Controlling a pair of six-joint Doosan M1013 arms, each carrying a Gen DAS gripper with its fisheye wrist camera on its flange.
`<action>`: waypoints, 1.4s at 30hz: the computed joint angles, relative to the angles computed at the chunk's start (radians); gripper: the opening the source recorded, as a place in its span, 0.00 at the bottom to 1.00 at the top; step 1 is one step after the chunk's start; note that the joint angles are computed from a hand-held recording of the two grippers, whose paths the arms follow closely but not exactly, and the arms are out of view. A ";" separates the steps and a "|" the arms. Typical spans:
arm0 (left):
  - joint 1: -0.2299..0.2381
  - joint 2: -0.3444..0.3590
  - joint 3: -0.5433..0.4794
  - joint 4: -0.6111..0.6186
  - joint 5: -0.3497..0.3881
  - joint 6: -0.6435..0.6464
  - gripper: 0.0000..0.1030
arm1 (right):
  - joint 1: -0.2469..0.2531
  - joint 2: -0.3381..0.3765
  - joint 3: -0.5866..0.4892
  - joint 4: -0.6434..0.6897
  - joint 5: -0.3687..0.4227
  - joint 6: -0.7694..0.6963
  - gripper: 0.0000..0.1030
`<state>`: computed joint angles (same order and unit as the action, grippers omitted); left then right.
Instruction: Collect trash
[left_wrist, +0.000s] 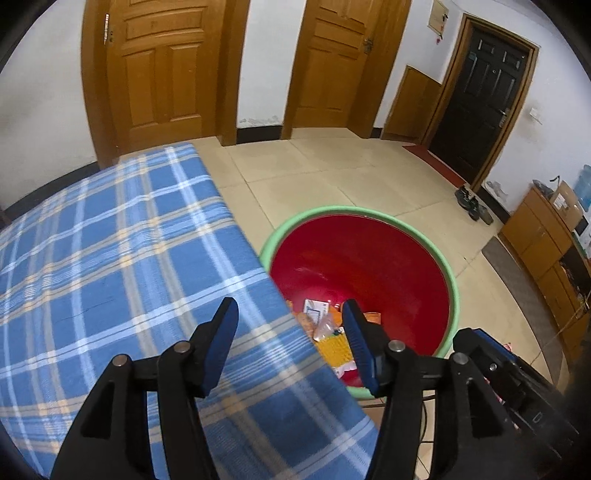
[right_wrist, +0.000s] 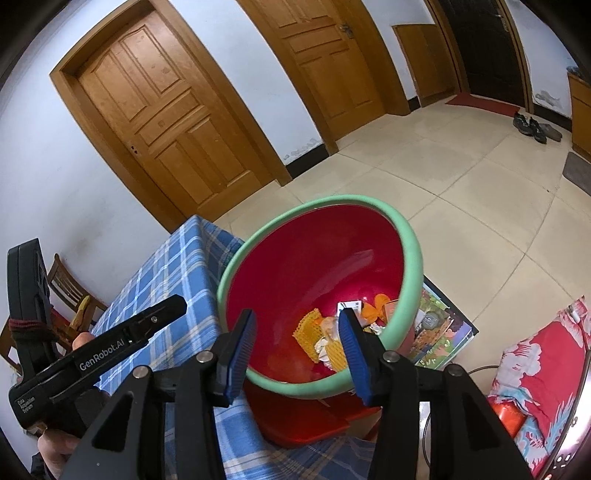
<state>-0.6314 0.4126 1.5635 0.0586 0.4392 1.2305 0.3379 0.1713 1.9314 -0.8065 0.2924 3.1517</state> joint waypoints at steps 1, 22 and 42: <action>0.000 -0.008 0.010 0.020 -0.004 -0.022 0.59 | 0.005 0.000 -0.003 -0.001 0.001 -0.005 0.49; 0.033 -0.181 0.216 0.530 0.032 -0.626 0.77 | 0.127 0.027 -0.079 0.060 0.002 -0.187 0.81; 0.020 -0.255 0.304 0.763 0.122 -0.924 0.79 | 0.193 0.043 -0.107 0.056 0.043 -0.232 0.92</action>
<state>-0.6114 0.1575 1.8673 0.8217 0.5613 0.3066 0.5311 0.2148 1.8240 -0.7503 0.3354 2.9197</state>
